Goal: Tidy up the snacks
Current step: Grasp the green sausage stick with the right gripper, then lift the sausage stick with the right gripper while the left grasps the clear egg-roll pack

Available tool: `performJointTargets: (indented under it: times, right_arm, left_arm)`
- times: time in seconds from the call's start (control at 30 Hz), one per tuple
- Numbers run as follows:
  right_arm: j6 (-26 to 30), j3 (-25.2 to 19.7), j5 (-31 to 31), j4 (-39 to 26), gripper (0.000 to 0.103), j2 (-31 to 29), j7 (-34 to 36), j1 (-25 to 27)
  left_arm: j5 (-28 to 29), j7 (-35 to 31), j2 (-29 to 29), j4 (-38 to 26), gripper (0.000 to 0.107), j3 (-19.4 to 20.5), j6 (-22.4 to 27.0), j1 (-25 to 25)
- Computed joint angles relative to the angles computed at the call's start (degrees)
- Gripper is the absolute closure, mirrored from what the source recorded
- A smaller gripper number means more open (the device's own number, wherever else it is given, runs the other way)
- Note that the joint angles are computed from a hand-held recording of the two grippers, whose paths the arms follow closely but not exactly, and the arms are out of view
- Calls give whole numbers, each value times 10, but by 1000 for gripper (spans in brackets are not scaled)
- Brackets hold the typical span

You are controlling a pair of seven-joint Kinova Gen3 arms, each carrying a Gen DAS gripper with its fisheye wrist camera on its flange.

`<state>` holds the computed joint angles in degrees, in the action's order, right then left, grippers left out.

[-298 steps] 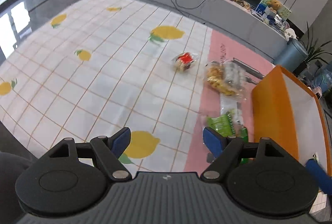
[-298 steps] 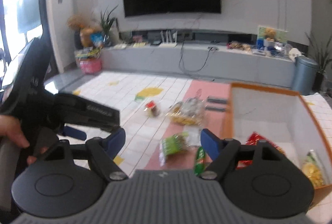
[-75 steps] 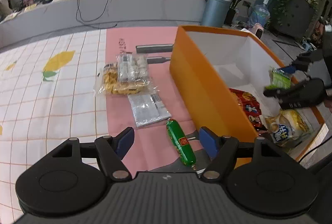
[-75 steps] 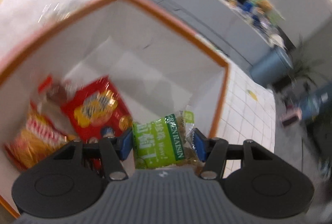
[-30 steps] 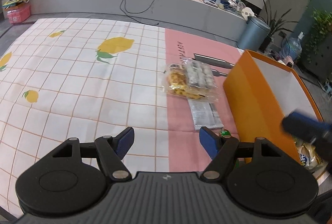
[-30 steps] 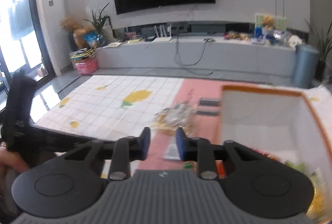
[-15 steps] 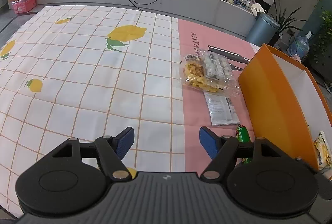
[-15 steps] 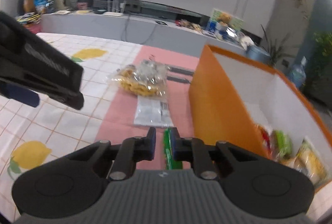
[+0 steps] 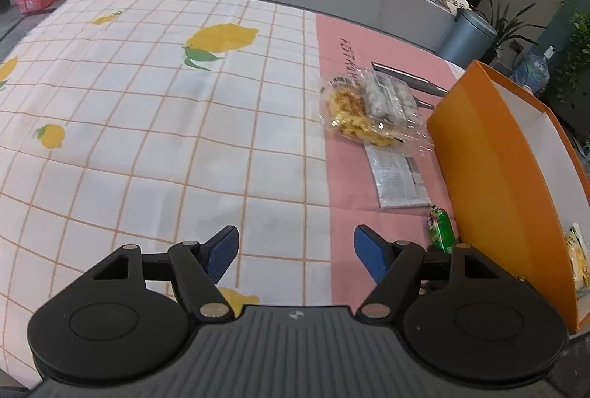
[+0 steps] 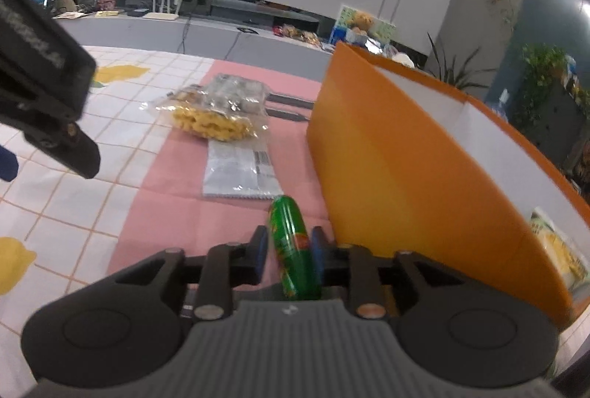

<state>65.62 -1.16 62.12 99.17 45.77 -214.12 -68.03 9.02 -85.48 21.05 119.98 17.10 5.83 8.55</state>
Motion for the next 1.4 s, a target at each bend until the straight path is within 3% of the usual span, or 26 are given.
performJointTargets:
  times: [0.13, 0.37, 0.67, 0.87, 0.97, 1.03, 1.07, 1.1, 1.27, 1.4]
  right_arm:
    - [-54, -2, 16, 36, 74, -25, -51, 12]
    - [-85, -9, 79, 75, 79, -36, -128, 4]
    - [-42, -19, 140, 76, 68, 3, -214, -12]
    - [-29, -28, 144, 69, 61, 9, -224, -1]
    - [-25, -30, 143, 67, 63, 11, -224, 1]
    - [-19, -31, 146, 64, 71, 15, -213, -2]
    - [-18, -31, 153, 66, 81, 17, -206, -4]
    - [-19, -32, 158, 68, 83, 17, -202, -6]
    - [-7, -34, 148, 59, 83, 20, -180, -9]
    - [-21, -36, 167, 82, 83, 9, -209, -6]
  left_arm:
    - [-1, 5, 7, -10, 23, -12, 14, 13]
    - [-3, 15, 10, -15, 23, -33, 24, 31]
    - [-3, 9, 14, -23, 23, -31, 40, 25]
    - [-2, 9, 14, -23, 23, -38, 41, 32]
    - [-4, 10, 15, -25, 23, -43, 43, 37]
    - [-5, 11, 15, -26, 23, -45, 44, 40]
    - [-5, 11, 15, -26, 23, -44, 43, 40]
    - [-5, 9, 16, -25, 23, -42, 40, 37]
    - [-4, -6, 15, -16, 23, -19, 22, 22]
    - [-7, -11, 10, -6, 23, -12, 0, 21]
